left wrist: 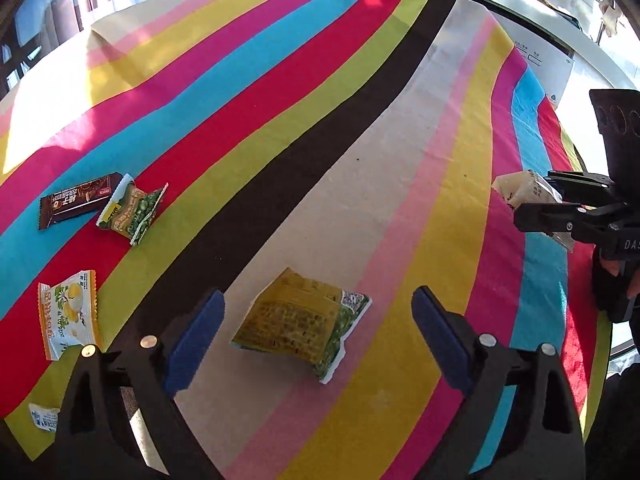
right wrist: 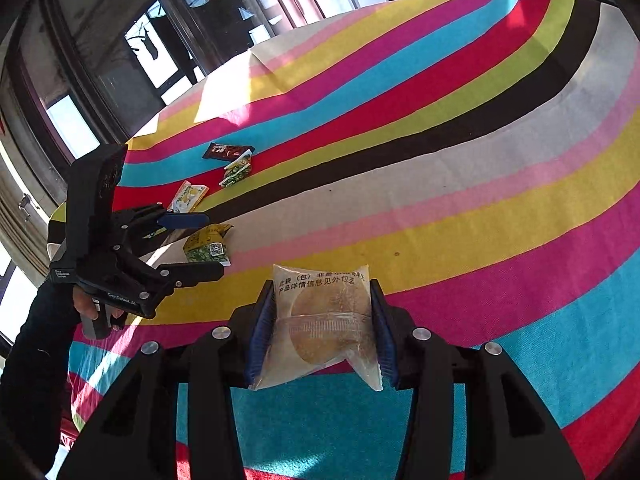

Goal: Organize snacks
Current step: 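Grasp the yellow-green snack packet with the left tool while the right tool holds the pastry, then carry the pastry bag and yellow packet into the white box and open both tools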

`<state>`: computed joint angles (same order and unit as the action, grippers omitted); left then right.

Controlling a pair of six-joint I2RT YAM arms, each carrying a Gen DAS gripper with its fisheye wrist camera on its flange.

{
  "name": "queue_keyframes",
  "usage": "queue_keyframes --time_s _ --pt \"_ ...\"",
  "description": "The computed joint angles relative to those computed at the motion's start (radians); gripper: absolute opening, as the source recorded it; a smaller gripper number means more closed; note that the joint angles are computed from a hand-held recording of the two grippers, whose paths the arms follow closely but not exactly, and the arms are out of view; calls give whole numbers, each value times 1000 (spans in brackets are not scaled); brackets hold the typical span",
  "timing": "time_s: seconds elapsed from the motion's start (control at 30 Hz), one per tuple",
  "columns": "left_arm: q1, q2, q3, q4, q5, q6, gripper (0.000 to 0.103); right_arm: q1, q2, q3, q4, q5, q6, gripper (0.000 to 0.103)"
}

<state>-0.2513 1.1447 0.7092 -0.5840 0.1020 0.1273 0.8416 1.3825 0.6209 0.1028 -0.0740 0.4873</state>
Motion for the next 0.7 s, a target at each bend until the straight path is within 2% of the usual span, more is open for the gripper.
queue_keyframes --time_s 0.07,0.1,0.17,0.2,0.3,0.43,0.57,0.63,0.7 --pt "-25 14 -6 23 -12 8 77 -5 -5 -8 11 -8 3 46" --pt "-22 8 -26 51 1 -11 57 -7 -9 -15 19 -11 5 46" --pt "-35 -62 -32 11 38 -75 44 -10 -15 -23 32 -17 5 46" --pt "-73 -120 -64 15 -2 -127 39 -10 -14 -24 36 -19 6 46" --pt "-279 -283 -135 -32 -180 -347 38 -11 -12 -27 48 -27 6 46" --pt "-709 -445 -157 -206 -517 -785 36 -13 -10 -28 54 -36 2 46" --pt "-1062 -424 -113 -432 -789 -1234 34 -13 -11 -29 55 -36 2 46" --pt "-1169 -402 -92 -537 -855 -1395 34 -12 -10 -28 53 -32 3 46" --pt "-1201 -413 -96 -566 -865 -1433 34 -11 -11 -28 51 -26 5 46"
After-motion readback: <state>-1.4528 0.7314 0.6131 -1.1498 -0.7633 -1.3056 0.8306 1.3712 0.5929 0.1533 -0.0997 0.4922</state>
